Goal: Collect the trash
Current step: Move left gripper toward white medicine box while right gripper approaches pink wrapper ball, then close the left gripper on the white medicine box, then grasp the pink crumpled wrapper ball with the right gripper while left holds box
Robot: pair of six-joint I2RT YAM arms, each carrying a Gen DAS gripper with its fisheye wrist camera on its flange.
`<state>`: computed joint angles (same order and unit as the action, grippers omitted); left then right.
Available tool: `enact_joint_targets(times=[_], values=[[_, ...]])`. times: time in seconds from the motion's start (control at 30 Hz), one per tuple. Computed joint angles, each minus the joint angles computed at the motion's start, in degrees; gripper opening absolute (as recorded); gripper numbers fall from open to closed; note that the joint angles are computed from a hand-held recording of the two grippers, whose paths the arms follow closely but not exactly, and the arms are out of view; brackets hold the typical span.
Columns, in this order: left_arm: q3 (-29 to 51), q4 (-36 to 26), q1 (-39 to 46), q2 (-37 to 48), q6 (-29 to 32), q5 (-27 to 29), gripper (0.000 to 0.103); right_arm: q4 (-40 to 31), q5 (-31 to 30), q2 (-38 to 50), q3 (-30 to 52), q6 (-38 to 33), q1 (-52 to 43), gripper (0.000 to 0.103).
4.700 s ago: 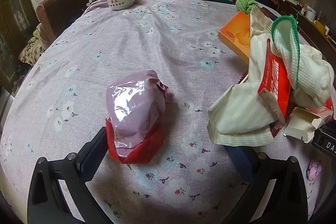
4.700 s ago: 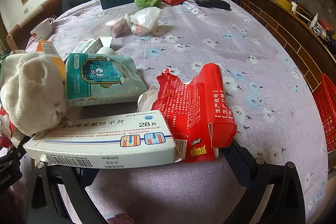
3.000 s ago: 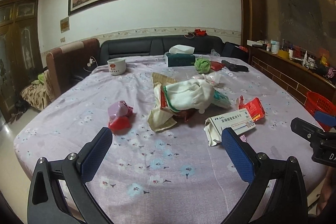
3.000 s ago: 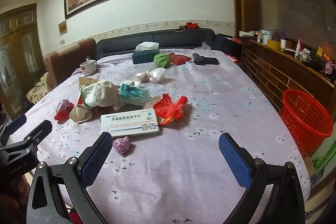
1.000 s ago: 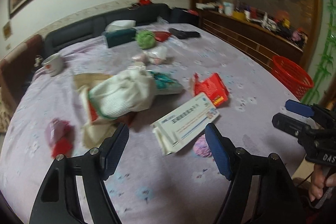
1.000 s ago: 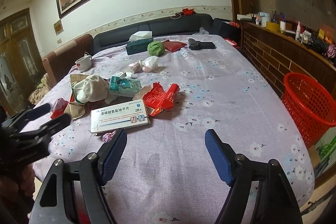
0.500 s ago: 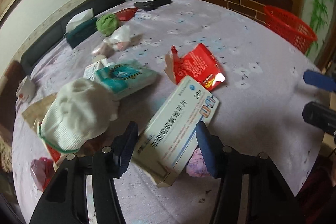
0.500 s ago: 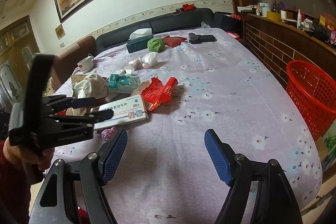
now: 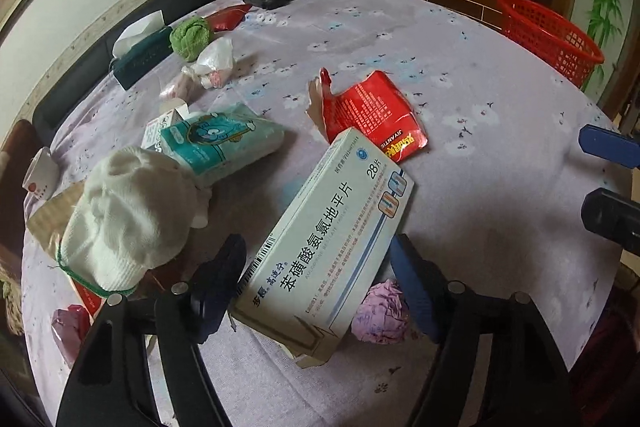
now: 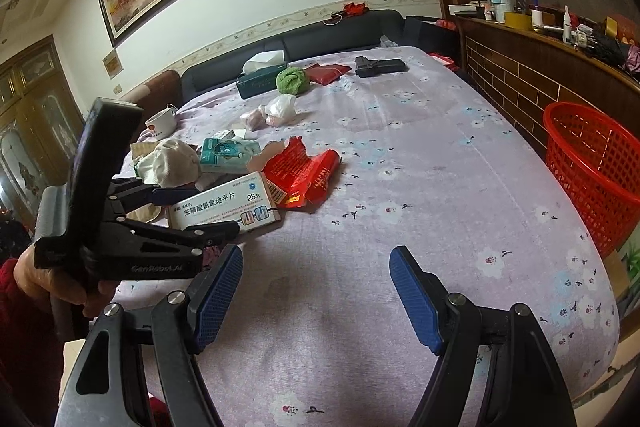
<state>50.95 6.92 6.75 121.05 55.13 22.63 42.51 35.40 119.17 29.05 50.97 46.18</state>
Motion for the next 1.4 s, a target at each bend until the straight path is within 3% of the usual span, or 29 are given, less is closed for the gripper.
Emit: enact_joint_targets(times=[0.13,0.33,0.43,0.6,0.77,0.9,1.17,1.3,1.4], values=[[1.9,-1.2,0.1,1.2,-2.1,0.6,0.072,0.3,-0.7,0.4,0.2,0.1,-0.3,0.080],[0.6,2.4,-0.8,1.7,-3.7,-0.9,0.071,0.2,-1.4,0.9,0.7,-0.5,-0.6,0.080],[-0.3,4.8,0.0,1.3,-5.2,-0.5,0.064,0.2,-1.4,0.9,0.8,-0.3,-0.5,0.080],[0.2,-1.3,6.3,-2.1,-7.3,8.6,0.050,0.3,-1.4,1.1,0.7,-0.1,-0.5,0.080],[-0.6,-5.7,14.1,-5.2,-5.3,16.6,0.048,0.4,-3.0,1.5,1.4,-1.2,-1.0,0.080],[1.1,-9.1,18.5,-3.4,-2.3,17.5,0.048,0.1,-10.6,3.0,4.9,-5.2,-2.6,0.080],[6.6,-12.6,23.6,3.1,-0.1,17.6,0.049,-8.1,-24.1,8.3,17.9,-11.2,-5.2,0.058],[7.2,-12.9,23.5,3.5,-0.5,17.3,0.050,-14.4,-24.3,11.0,25.7,-13.9,-4.8,0.058],[8.2,-12.9,22.7,4.7,-1.9,15.5,0.050,-19.4,-23.2,12.8,30.7,-15.2,-4.7,0.046]])
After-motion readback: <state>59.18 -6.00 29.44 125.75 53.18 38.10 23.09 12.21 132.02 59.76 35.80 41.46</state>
